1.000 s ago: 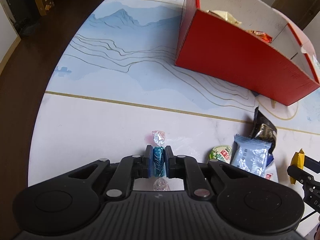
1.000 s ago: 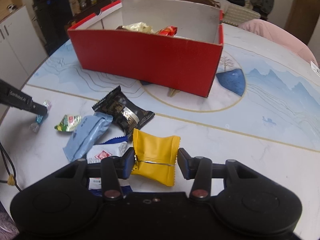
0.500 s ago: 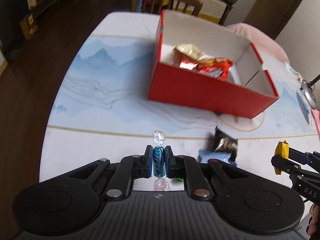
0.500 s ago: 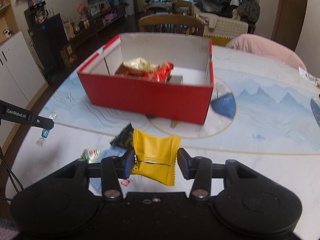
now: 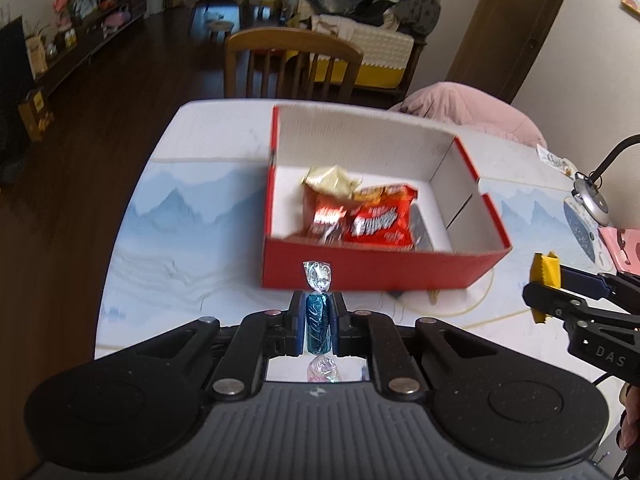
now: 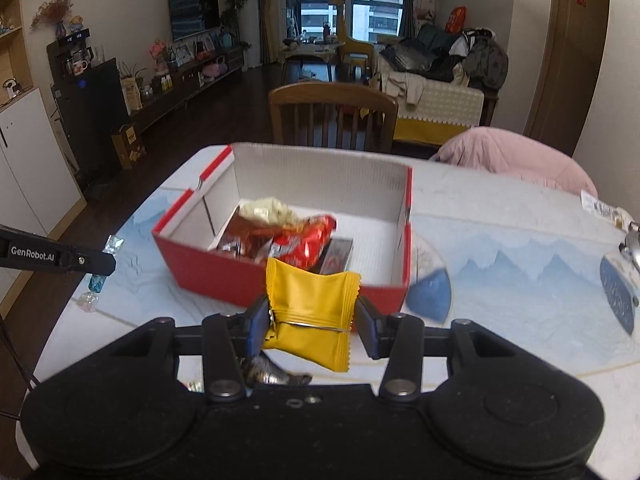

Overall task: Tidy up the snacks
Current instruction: 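Carry the yellow pack and blue candy into the red box with both tools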

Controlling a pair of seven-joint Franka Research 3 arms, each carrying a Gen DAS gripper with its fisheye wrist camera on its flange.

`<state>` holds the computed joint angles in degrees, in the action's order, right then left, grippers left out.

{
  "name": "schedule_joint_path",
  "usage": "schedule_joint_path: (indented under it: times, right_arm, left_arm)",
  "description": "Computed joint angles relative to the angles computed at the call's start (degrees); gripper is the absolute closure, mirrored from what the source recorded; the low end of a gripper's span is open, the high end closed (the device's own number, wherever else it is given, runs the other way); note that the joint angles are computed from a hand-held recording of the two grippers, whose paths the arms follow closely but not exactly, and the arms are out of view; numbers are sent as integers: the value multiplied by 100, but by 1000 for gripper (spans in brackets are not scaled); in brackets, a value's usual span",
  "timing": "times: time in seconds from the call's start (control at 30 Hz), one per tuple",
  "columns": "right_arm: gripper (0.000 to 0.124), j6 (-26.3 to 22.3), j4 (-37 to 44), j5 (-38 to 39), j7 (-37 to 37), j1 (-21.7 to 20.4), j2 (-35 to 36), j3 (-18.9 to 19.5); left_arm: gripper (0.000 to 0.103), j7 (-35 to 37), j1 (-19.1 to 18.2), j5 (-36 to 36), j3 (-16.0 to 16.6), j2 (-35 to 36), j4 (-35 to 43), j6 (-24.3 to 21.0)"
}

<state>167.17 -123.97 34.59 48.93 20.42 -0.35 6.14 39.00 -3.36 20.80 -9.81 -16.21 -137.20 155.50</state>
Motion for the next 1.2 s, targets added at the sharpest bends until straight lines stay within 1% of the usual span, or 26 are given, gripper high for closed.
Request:
schedule_joint_path:
  times: [0.17, 0.4, 0.73, 0.9, 1.0, 1.2]
  right_arm:
    - [79, 2, 368, -225, 213, -15, 274, 21]
    - [79, -130, 1050, -886, 872, -43, 803, 5]
    - [79, -471, 2012, -1681, 1568, -44, 1650, -83]
    - [79, -767, 2456, -2004, 1821, -4, 2044, -152]
    - [79, -1010, 2728, -2088, 1862, -30, 2270, -141]
    - [79, -1479, 3221, -2418, 2048, 69, 2697, -252]
  left_arm:
    - [91, 122, 49, 131, 13, 248, 365, -32]
    - [91, 290, 96, 239, 74, 757, 976, -155]
    - [91, 508, 85, 409, 179, 1636, 1960, -580]
    - [91, 668, 57, 319, 244, 2106, 2461, -826]
    - [91, 760, 37, 315, 278, 2342, 2679, -914]
    - [91, 1043, -3, 184, 309, 2821, 3136, -1188]
